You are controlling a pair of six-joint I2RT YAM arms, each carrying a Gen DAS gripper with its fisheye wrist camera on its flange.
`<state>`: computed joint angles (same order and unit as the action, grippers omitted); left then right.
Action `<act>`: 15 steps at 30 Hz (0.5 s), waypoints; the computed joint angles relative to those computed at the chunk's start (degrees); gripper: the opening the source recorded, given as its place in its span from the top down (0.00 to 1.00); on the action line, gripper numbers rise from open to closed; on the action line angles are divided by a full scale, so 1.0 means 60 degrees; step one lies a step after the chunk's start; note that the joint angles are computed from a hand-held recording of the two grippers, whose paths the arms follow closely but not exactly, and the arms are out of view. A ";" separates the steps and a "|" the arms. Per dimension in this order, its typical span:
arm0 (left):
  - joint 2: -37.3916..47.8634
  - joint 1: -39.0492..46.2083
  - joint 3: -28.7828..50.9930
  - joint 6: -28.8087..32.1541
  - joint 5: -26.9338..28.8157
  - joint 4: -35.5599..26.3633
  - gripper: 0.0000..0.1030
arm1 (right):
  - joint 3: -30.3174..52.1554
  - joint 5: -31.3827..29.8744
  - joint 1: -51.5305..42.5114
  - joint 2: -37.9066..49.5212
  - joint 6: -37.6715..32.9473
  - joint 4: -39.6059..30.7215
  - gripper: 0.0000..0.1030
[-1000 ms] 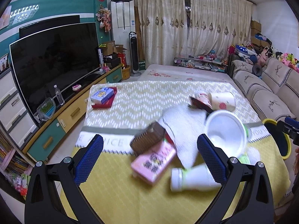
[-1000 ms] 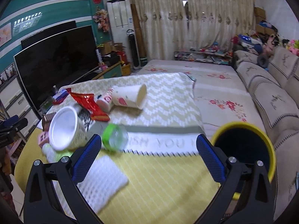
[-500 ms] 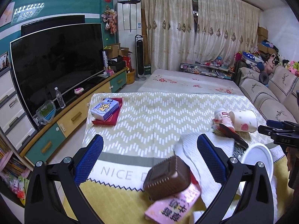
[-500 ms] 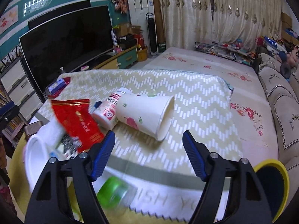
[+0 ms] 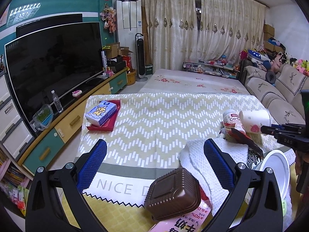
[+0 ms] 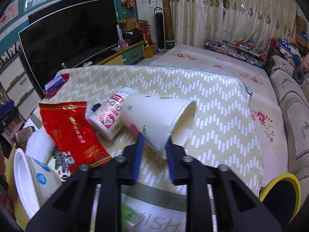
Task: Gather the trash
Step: 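Grasp the white paper cup with the right gripper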
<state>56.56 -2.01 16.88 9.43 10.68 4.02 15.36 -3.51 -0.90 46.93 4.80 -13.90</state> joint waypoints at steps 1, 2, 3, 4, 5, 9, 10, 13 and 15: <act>-0.0077 0.0035 -0.0025 0.0022 0.0032 -0.0052 0.04 | -0.0006 -0.0045 -0.0009 -0.0239 0.0035 -0.0144 0.96; -0.0093 0.0002 -0.0032 0.0007 -0.0002 -0.0049 0.04 | -0.0016 0.0082 0.0083 -0.0547 0.0094 -0.0328 0.96; -0.0106 0.0019 -0.0033 0.0020 0.0021 -0.0061 0.04 | -0.0015 0.0049 0.0093 -0.0847 0.0105 -0.0545 0.96; -0.0202 -0.0008 -0.0055 0.0018 0.0008 -0.0112 0.04 | 0.0016 -0.0038 0.0083 -0.1072 0.0129 -0.0753 0.97; -0.0272 0.0026 -0.0065 0.0045 0.0038 -0.0160 0.04 | 0.0048 -0.0048 0.0101 -0.1230 0.0161 -0.0905 0.97; -0.0972 0.0075 -0.0158 0.0125 0.0123 -0.0667 0.04 | 0.0169 0.0128 0.0249 -0.2573 0.0351 -0.2058 0.97; -0.1178 0.0117 -0.0165 0.0145 0.0180 -0.0845 0.04 | 0.0214 0.0111 0.0231 -0.2975 0.0396 -0.2439 0.97; -0.2013 0.0192 -0.0203 0.0193 0.0360 -0.1556 0.04 | 0.0452 0.0203 0.0053 -0.4584 0.0379 -0.3959 0.97; -0.2781 0.0167 -0.0223 0.0220 0.0435 -0.2253 0.04 | 0.0677 -0.0046 -0.0467 -0.5513 0.0137 -0.4993 0.97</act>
<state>39.87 -1.01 15.54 10.75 13.29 -9.50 19.43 -3.79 -3.70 13.86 5.62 -43.86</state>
